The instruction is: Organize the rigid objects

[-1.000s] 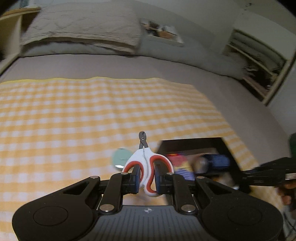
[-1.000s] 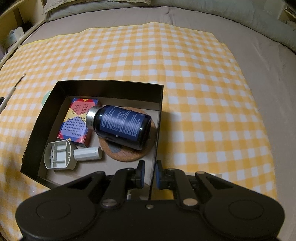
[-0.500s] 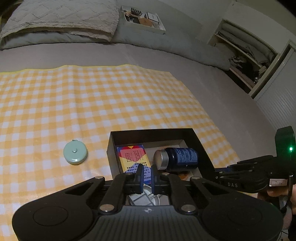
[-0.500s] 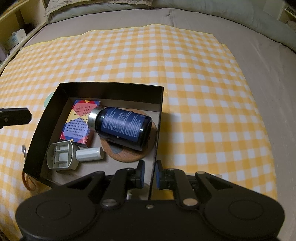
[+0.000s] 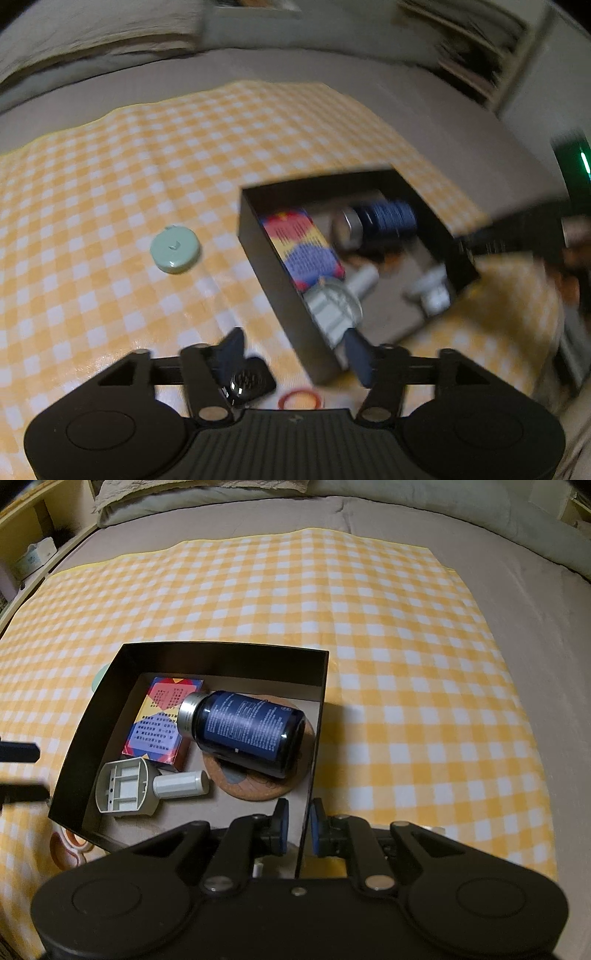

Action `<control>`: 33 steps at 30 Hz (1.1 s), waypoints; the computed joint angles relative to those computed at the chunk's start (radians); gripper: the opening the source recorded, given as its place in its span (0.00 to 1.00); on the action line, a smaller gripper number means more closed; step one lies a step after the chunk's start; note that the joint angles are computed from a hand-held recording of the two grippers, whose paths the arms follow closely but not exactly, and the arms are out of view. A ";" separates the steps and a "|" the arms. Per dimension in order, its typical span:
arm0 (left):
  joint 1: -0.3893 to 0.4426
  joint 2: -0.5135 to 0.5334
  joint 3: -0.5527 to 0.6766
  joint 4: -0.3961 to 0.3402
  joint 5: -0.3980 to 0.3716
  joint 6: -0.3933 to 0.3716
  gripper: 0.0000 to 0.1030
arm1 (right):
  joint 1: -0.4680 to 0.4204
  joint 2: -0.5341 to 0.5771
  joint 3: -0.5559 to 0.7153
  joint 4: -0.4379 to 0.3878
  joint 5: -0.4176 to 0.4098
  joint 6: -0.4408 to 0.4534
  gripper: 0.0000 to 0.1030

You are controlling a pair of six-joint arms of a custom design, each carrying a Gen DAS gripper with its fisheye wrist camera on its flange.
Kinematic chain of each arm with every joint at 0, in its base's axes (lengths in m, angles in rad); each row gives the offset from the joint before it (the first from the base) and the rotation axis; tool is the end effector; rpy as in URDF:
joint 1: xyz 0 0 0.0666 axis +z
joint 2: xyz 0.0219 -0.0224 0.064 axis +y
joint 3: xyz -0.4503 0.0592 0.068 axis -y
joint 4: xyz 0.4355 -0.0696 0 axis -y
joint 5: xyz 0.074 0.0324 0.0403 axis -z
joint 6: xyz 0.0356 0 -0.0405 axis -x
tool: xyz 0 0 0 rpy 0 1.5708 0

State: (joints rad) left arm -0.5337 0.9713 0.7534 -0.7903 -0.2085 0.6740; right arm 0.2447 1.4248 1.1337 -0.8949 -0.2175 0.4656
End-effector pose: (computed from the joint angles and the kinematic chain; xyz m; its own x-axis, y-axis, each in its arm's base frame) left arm 0.2679 -0.1502 0.3544 -0.8203 -0.2245 -0.5260 -0.1399 0.9706 -0.1961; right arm 0.4654 0.1237 0.3601 -0.6621 -0.6172 -0.4252 -0.6853 0.7282 0.0102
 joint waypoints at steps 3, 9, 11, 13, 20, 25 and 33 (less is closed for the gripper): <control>-0.027 -0.002 -0.007 -0.022 0.014 -0.096 0.63 | 0.003 -0.001 -0.003 0.002 0.004 0.002 0.13; -0.054 -0.004 -0.023 -0.031 0.090 -0.228 0.35 | 0.004 -0.001 -0.004 0.000 0.005 0.003 0.13; -0.052 0.001 -0.024 -0.040 0.121 -0.233 0.21 | 0.004 -0.001 -0.004 -0.001 0.005 0.004 0.13; -0.049 0.007 -0.026 -0.044 0.149 -0.239 0.17 | 0.003 0.000 -0.002 -0.003 0.004 0.005 0.13; -0.046 0.028 -0.048 -0.049 0.253 -0.220 0.17 | 0.002 0.005 0.001 -0.010 0.004 0.009 0.13; 0.003 -0.035 -0.093 -0.055 0.341 -0.128 0.26 | 0.002 0.005 0.001 -0.012 0.004 0.010 0.13; 0.048 -0.162 -0.125 -0.153 0.272 -0.031 0.42 | 0.004 0.006 0.001 -0.015 0.010 0.016 0.14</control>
State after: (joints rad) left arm -0.4852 0.8098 0.6288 -0.9434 0.0631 0.6433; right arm 0.2485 1.4304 1.1343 -0.9101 -0.2071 0.4811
